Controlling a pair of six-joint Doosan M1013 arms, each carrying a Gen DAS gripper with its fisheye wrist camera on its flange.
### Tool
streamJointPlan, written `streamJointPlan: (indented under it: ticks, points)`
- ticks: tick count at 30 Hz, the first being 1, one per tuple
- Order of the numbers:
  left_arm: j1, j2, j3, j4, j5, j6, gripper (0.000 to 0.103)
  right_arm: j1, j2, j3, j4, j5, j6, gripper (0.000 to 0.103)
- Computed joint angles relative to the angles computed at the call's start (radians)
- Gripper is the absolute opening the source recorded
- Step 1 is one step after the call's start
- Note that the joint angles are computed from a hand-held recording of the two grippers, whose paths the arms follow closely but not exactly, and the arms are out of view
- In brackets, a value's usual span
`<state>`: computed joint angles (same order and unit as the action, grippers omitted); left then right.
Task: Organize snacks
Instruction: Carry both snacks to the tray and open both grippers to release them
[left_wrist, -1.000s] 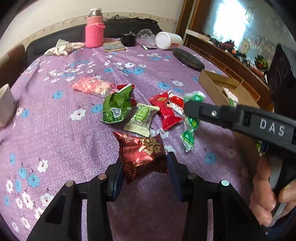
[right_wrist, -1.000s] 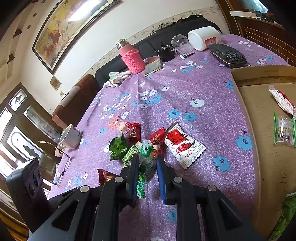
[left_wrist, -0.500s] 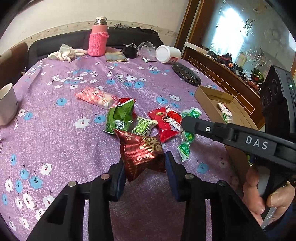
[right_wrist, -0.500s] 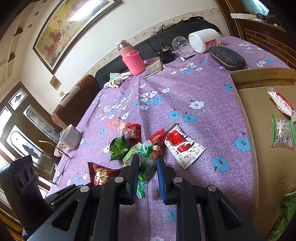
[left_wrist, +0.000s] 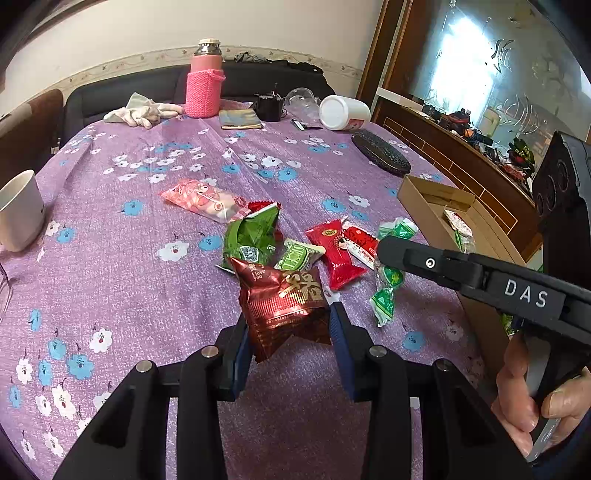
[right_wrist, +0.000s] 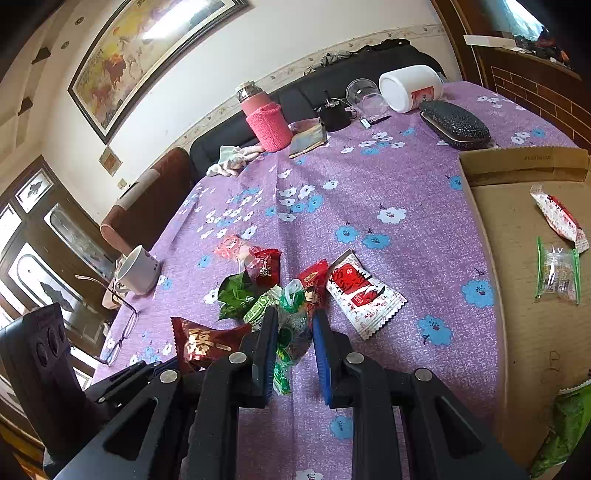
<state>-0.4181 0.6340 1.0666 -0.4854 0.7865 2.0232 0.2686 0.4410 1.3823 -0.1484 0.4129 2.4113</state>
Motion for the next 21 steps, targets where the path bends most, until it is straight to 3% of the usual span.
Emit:
streamJointPlan:
  ticks: [7,13,21]
  points:
    - [-0.012,-0.029,0.032,0.059,-0.061,-0.033,0.038,0.000,-0.013,0.012,-0.041,0.021,0.045,0.021]
    - [-0.025,-0.057,0.060,0.079,-0.086,-0.021,0.038,-0.001,-0.062,0.073,-0.095,-0.024,0.115,0.021]
    - [-0.055,-0.072,0.061,0.002,-0.053,0.063,0.038,-0.018,-0.155,0.194,-0.446,-0.076,0.486,0.020]
